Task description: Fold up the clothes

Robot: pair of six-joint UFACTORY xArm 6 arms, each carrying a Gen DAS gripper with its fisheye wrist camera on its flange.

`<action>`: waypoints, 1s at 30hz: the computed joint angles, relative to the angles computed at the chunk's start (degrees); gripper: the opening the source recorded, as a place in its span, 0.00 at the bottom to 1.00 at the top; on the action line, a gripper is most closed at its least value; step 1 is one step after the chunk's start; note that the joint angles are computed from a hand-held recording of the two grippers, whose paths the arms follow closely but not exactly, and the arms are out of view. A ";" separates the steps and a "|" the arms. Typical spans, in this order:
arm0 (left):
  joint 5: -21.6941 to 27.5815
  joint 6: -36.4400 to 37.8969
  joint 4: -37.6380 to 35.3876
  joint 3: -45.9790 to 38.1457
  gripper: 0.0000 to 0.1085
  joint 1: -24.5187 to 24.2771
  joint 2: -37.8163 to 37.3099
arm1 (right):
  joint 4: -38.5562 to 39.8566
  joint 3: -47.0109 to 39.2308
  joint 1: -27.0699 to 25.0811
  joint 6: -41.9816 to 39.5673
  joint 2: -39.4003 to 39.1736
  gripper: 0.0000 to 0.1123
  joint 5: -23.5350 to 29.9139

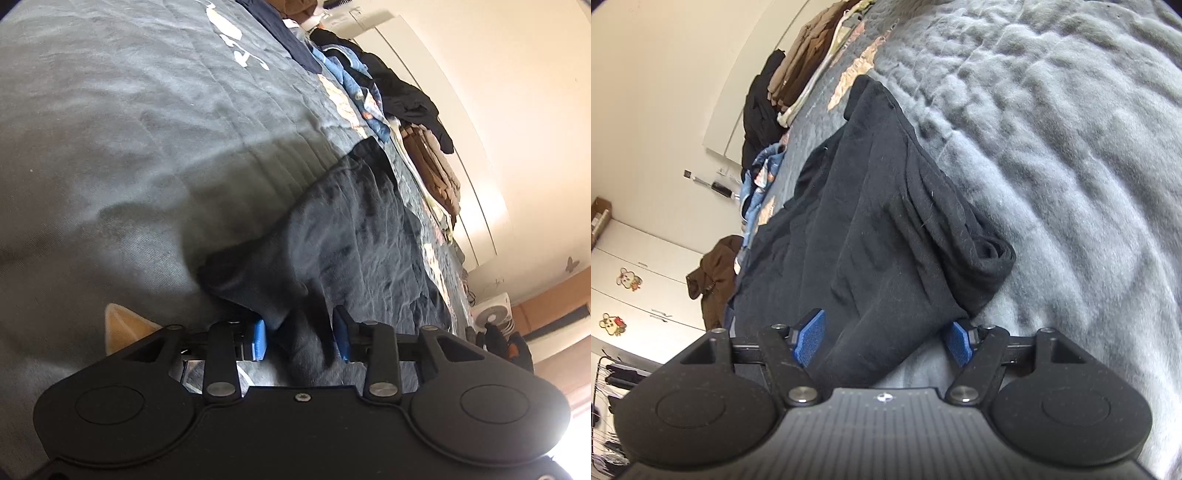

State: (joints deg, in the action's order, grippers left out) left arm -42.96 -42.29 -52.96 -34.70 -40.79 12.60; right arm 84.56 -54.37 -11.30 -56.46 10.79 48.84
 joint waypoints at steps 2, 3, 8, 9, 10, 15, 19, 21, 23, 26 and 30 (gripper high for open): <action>-0.03 -1.27 1.73 0.29 0.42 0.39 -0.29 | 1.38 -0.07 0.20 -0.04 0.30 0.64 -0.05; 0.10 -1.20 1.98 0.01 0.44 0.62 -0.15 | 2.59 -0.24 0.25 -0.18 0.69 0.67 0.08; 0.75 2.92 0.16 -2.89 0.45 1.18 1.70 | 6.09 -1.08 1.44 -2.74 1.58 0.83 -0.21; 0.82 3.05 0.30 -2.97 0.44 1.31 1.73 | 6.76 -0.99 1.84 -3.69 1.44 0.83 -0.79; 0.87 3.16 0.11 -3.11 0.40 1.35 1.85 | 7.44 -0.91 2.25 -4.65 1.31 0.83 -1.36; 0.66 -0.40 2.36 -1.46 0.18 2.03 1.28 | 7.10 -0.89 2.89 -4.94 0.74 0.49 -4.23; 0.33 1.23 0.47 -1.92 0.13 1.17 0.83 | 5.33 -1.83 1.24 -1.44 1.65 0.14 -2.92; -0.03 2.51 -1.08 -2.00 0.12 0.41 0.21 | 5.61 -1.62 0.92 -1.67 1.07 0.10 -2.37; 0.36 4.61 -3.16 -1.92 0.11 -0.50 -1.07 | 5.81 -0.93 0.67 -2.25 -0.41 0.08 -2.03; 1.43 8.17 -6.42 -1.73 0.11 -2.02 -3.40 | 3.41 -0.20 -1.13 -0.22 -2.40 0.06 -0.17; 2.89 15.14 -13.38 -2.21 0.11 -5.21 -6.34 | -1.07 1.34 -3.80 3.53 -4.93 0.05 1.32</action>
State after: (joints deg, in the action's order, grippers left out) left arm -40.07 -27.15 -66.33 -36.91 -45.99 6.27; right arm 83.49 -53.03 -15.10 -52.93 5.87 50.15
